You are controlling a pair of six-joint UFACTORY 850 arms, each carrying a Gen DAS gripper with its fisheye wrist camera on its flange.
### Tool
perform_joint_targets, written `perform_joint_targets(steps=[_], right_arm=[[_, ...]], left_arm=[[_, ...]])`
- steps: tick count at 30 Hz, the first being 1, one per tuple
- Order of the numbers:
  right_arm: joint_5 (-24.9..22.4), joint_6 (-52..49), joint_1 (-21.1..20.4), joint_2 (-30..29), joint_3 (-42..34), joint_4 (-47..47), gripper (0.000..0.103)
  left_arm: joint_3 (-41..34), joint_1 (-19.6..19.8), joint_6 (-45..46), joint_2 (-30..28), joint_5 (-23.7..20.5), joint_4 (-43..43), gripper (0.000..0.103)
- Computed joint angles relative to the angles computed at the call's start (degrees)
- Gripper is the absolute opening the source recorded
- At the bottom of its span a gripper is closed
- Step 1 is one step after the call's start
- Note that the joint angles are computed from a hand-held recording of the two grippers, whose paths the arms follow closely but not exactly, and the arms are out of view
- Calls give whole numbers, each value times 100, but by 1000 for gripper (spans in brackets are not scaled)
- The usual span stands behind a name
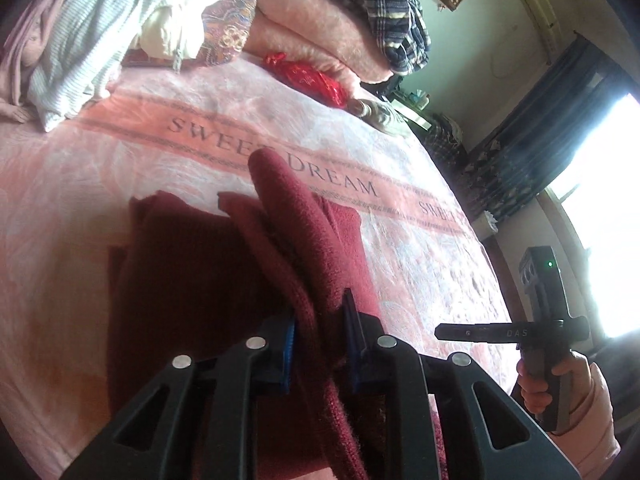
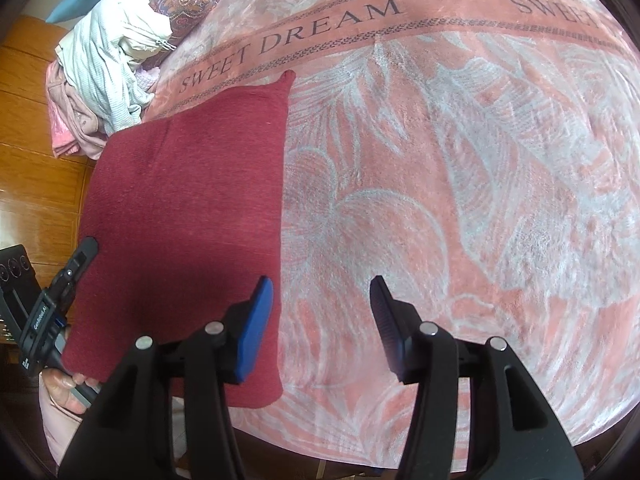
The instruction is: Fold small clothes
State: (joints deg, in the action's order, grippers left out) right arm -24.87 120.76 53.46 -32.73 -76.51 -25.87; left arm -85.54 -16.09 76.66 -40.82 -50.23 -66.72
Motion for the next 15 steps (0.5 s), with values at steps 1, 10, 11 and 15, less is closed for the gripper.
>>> perform_joint_targets(steps=[1, 10, 11, 15], right_arm=[[-14, -52, -5, -18, -27, 36, 51], [-158, -1171, -80, -436, -599, 787, 51], [-198, -1326, -91, -502, -699, 875, 51], [-396, -1909, -118, -794, -1166, 1217, 52]], left_arm=[[-48, 75, 1, -13, 12, 1, 20], [-585, 667, -410, -631, 268, 691, 15], [-592, 669, -445, -675, 294, 800, 15], [-582, 627, -591, -812, 262, 910, 14]])
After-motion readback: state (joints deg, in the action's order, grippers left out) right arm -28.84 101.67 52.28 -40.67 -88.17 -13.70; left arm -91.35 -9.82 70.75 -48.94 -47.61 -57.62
